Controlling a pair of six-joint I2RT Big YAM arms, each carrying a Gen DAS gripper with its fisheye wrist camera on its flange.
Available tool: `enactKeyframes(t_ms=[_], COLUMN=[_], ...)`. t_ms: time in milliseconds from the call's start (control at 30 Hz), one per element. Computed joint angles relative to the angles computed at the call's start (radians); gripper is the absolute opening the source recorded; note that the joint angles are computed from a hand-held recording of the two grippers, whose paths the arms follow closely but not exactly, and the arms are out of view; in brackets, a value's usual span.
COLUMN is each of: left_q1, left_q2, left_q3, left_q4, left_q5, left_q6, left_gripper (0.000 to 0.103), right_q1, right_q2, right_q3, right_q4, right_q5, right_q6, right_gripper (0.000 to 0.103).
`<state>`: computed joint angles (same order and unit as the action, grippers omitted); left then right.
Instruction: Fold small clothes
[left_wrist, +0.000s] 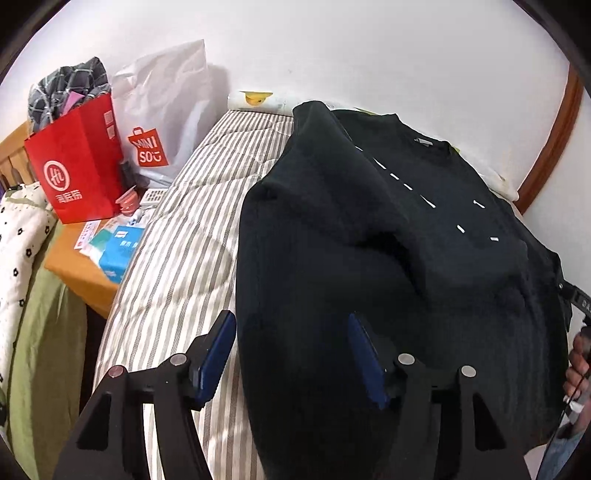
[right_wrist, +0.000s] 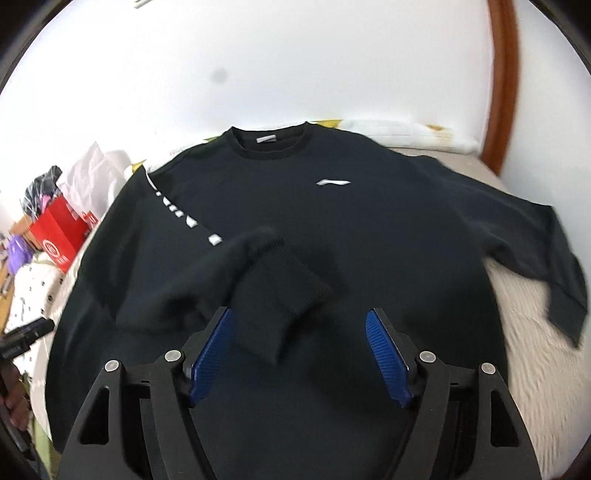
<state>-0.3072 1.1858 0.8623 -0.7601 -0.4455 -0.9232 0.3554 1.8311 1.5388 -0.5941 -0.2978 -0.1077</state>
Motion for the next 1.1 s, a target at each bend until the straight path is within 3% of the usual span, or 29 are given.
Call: enactKeyframes(t_ms=[167, 333, 367, 400, 433, 467, 500, 600, 733, 967, 1100], left_q1=[0.059, 0.085, 0.082, 0.079, 0.075, 0.072, 0.073, 0.066, 0.067, 0.068, 0.071], left_q2=[0.046, 0.111, 0.119, 0.131, 0.146, 0.162, 0.170, 0.179, 0.173, 0.177, 0.170], left_q3=[-0.002, 0.023, 0.028, 0.037, 0.050, 0.063, 0.069, 0.076, 0.070, 0.075, 0.075], left_q4=[0.088, 0.114, 0.109, 0.099, 0.080, 0.057, 0.049, 0.038, 0.045, 0.046, 0.042], left_q5=[0.069, 0.091, 0.081, 0.062, 0.041, 0.025, 0.021, 0.003, 0.004, 0.011, 0.019], left_q6=[0.071, 0.089, 0.090, 0.093, 0.096, 0.095, 0.097, 0.105, 0.106, 0.113, 0.111], left_gripper=[0.061, 0.061, 0.061, 0.061, 0.061, 0.062, 0.063, 0.065, 0.065, 0.067, 0.067], right_q1=[0.004, 0.019, 0.020, 0.021, 0.020, 0.020, 0.017, -0.009, -0.049, -0.099, -0.089], right_q2=[0.123, 0.233, 0.252, 0.268, 0.276, 0.282, 0.284, 0.276, 0.245, 0.310, 0.348], right_q3=[0.157, 0.303, 0.331, 0.356, 0.372, 0.385, 0.398, 0.421, 0.422, 0.545, 0.595], right_q4=[-0.087, -0.235, -0.269, -0.301, -0.321, -0.338, -0.353, -0.361, -0.322, -0.427, -0.482], right_q5=[-0.090, -0.141, -0.145, -0.163, -0.169, -0.167, -0.160, -0.193, -0.150, -0.114, -0.040], right_q6=[-0.031, -0.102, -0.118, -0.138, -0.154, -0.170, -0.182, -0.164, -0.115, -0.108, -0.127], right_gripper=[0.073, 0.073, 0.068, 0.049, 0.036, 0.013, 0.007, 0.007, 0.006, 0.006, 0.011])
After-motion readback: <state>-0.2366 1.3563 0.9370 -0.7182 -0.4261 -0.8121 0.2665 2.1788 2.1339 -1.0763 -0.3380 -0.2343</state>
